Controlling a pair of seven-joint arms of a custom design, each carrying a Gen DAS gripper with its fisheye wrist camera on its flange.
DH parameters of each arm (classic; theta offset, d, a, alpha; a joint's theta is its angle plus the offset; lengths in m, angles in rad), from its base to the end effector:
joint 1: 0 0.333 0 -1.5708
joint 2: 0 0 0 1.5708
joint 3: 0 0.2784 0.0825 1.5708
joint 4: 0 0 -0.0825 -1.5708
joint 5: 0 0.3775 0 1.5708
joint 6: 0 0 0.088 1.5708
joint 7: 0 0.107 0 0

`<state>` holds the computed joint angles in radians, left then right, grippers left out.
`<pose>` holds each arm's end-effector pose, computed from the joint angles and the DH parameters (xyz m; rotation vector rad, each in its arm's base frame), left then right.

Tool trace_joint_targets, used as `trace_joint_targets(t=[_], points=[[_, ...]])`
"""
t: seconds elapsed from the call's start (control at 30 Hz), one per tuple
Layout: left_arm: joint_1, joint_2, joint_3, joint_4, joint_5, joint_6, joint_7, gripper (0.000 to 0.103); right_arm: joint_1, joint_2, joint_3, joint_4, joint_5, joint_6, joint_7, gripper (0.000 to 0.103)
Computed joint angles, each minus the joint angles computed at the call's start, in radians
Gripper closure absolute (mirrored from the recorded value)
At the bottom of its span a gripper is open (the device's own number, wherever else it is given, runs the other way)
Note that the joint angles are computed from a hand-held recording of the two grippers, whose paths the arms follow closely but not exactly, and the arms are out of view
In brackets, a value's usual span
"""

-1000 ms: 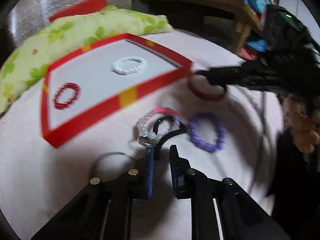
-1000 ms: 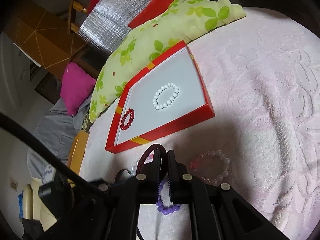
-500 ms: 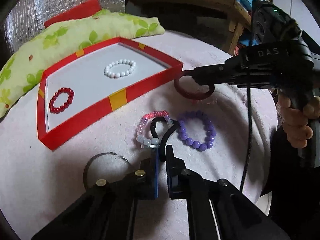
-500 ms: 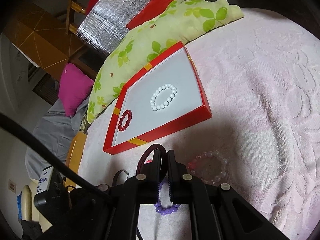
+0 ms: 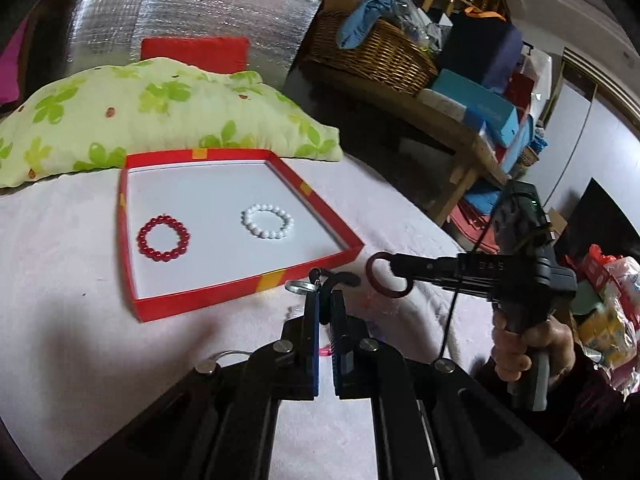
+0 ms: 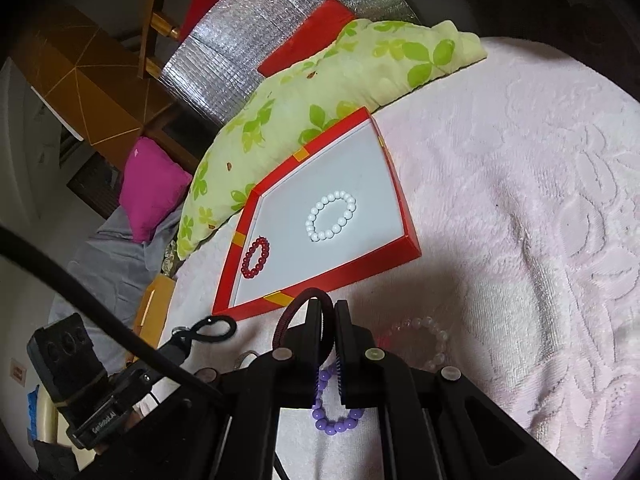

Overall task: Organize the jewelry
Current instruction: 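Place the black hair tie in the tray with the left tool while the right tool drops the dark ring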

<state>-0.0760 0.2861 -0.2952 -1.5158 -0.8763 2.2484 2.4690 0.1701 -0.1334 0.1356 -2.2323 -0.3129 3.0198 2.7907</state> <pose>0.6249 -0.2409 0.5310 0.9983 -2.5365 1.4188 0.5162 0.1894 0.5020 -1.0248 1.9770 -0.2581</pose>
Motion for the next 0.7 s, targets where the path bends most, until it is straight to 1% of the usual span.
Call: trace_joint_targets(t=[0.07,0.13,0.2,0.33,0.43,0.57,0.63,0.7], points=[[-0.010,0.000,0.006,-0.005,0.031,0.019,-0.020,0.098,-0.007,-0.003,0.006,0.000,-0.016,-0.002,0.016,0.096],[-0.015,0.004,0.007,-0.007,0.051,0.041,-0.034,0.098,-0.036,-0.010,0.027,0.003,-0.084,-0.010,0.076,0.096],[-0.008,0.000,0.005,-0.013,0.044,0.049,-0.034,0.098,-0.055,-0.016,0.041,0.007,-0.147,-0.022,0.126,0.096],[-0.018,-0.015,0.007,-0.036,0.063,0.126,-0.042,0.098,-0.064,-0.022,0.041,0.006,-0.199,-0.020,0.180,0.096],[-0.028,-0.024,0.007,-0.052,0.084,0.186,-0.055,0.098,-0.073,-0.021,0.048,0.018,-0.249,-0.043,0.220,0.096],[-0.037,-0.017,0.003,-0.049,0.107,0.233,-0.076,0.098,-0.060,0.000,0.030,0.057,-0.281,-0.061,0.217,0.096],[-0.046,-0.004,0.003,-0.036,0.137,0.259,-0.100,0.098,-0.053,0.015,0.019,0.085,-0.300,-0.076,0.212,0.096],[-0.053,0.020,0.003,-0.008,0.172,0.268,-0.134,0.098,-0.041,0.029,0.006,0.110,-0.308,-0.098,0.197,0.096]])
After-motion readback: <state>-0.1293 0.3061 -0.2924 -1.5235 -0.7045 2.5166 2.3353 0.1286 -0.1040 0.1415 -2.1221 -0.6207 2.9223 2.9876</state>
